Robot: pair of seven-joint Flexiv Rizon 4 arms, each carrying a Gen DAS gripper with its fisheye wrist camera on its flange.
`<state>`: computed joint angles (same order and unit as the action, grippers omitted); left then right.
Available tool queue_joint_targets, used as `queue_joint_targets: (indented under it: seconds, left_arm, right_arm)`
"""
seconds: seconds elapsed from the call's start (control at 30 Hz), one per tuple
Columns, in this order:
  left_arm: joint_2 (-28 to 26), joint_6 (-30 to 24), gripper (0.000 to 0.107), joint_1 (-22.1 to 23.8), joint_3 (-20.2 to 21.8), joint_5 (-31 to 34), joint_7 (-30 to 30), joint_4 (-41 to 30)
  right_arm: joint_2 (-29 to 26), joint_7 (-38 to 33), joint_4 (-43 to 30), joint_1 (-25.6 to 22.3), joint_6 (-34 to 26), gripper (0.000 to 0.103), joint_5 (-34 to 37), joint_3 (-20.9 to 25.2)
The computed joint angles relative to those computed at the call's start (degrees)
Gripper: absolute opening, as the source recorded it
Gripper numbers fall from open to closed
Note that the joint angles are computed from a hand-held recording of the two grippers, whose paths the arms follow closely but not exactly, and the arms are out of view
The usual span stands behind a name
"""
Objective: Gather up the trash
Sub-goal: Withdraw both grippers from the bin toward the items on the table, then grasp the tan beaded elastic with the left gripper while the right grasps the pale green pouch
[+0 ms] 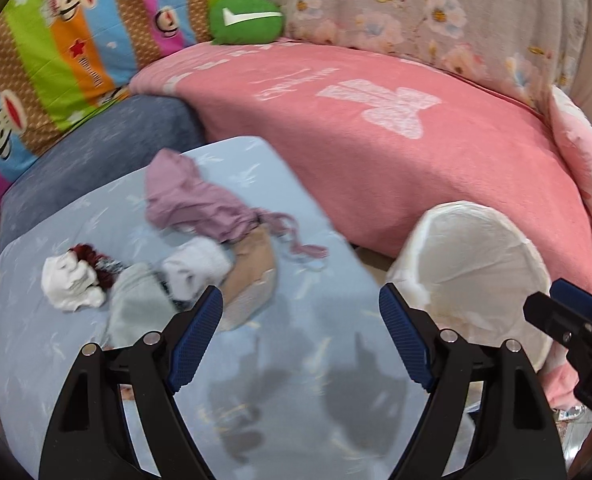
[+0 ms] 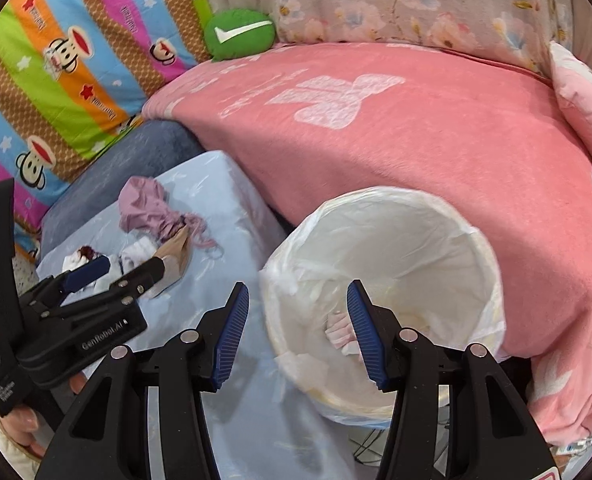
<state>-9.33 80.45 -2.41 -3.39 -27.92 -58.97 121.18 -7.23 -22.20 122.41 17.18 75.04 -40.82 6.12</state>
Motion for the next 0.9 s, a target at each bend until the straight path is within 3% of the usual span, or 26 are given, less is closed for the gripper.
queue_joint_targets:
  seconds: [0.4,0.73,0.9]
  left_arm:
    - [0.16,-2.25,0.077,5.66,5.62,2.58,-5.32,2.96]
    - [-1.26,-5.33,0.077,10.18,6.38,1.01,-6.52,3.33]
    - [-2.48,-8.47,0.065,11.84,5.97,-1.02,-5.71,2.30]
  right_arm:
    - [-8.32,-3.95,-6.90,6.95,-0.64,0.051,2.87,1.06]
    - [-15.38,-11.25,-14.93,12.57,-2.11,0.048,8.08,1.38]
    - [-18.74,-15.12,-19.57,13.84,-3.27,0.041,11.75,2.11]
